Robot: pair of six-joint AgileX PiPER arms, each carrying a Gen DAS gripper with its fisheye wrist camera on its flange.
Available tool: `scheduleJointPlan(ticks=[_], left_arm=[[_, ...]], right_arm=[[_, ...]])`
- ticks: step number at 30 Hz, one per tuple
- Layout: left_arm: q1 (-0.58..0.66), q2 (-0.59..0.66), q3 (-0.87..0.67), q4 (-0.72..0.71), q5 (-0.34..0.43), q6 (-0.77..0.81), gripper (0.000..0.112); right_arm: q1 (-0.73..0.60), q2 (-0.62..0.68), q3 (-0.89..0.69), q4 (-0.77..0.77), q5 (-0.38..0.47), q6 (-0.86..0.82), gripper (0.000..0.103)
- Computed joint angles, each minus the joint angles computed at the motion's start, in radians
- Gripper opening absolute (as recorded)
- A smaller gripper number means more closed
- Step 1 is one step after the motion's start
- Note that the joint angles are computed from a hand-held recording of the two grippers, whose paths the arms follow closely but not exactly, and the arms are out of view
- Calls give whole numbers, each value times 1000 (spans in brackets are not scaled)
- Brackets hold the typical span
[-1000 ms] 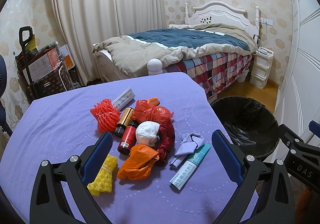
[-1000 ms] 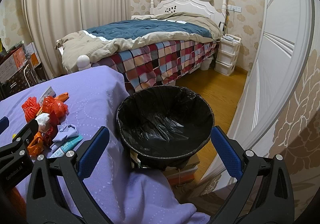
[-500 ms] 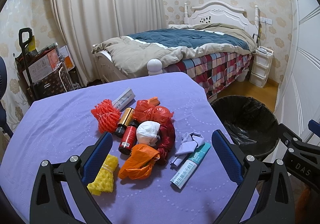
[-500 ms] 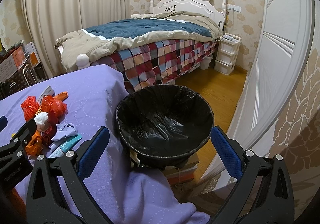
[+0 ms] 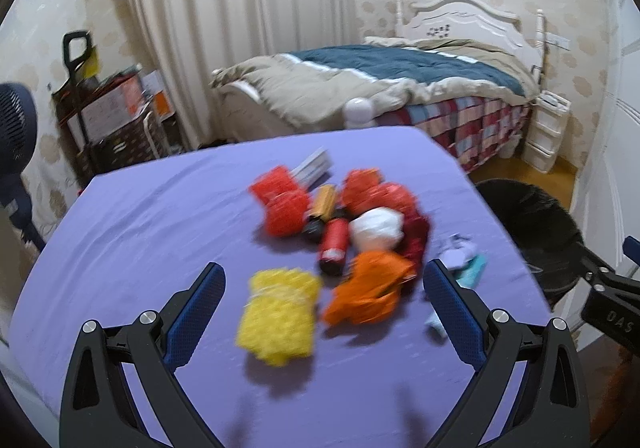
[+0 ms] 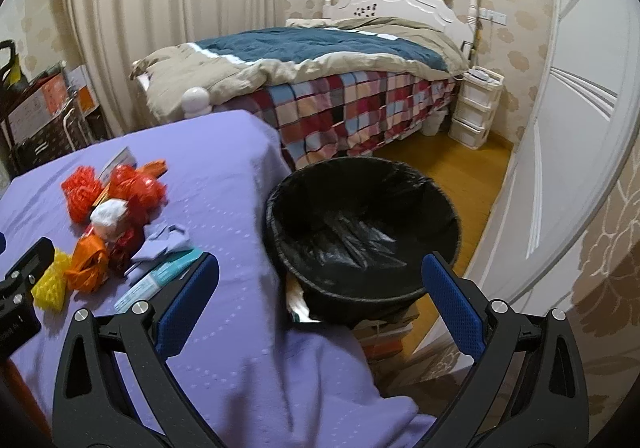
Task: Collect trash
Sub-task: 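Reach the left tool to the yellow foam net and close on it, then lift the yellow foam net with the left tool while the right tool grasps the orange bag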
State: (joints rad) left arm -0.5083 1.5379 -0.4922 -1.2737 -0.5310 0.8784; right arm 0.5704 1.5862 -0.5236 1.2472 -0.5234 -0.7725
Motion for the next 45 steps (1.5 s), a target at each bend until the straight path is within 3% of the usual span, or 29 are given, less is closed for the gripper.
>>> scheduleJointPlan(ticks=[4,15,19,28,29,34,35,37,45], left_arm=[[97,-15,50,69,33,-43,96],[190,-2,73,134,79,-67,95],[230,25,53,179,127,-74,76],[273,53,38,391,217,-213,76],[266,63,35,398,213,-223,74],[297,76,25,528,265,-317,49],[305,78,25,559,273,-346,49],[317,72,34,619,271,-406,47],[386,0,100,596,215,-348,46]], right_arm=[[28,24,-26,24,9,-29,99],[48,50,-77,109,46,-140,99],[50,72,-111,141,61,-185,99],[85,103,-162,202,71,-257,96],[89,105,-165,205,70,-263,91],[99,114,-185,253,89,-317,86],[103,114,-188,264,88,-328,86],[113,114,-189,269,84,-332,86],[182,130,-228,322,68,-387,86]])
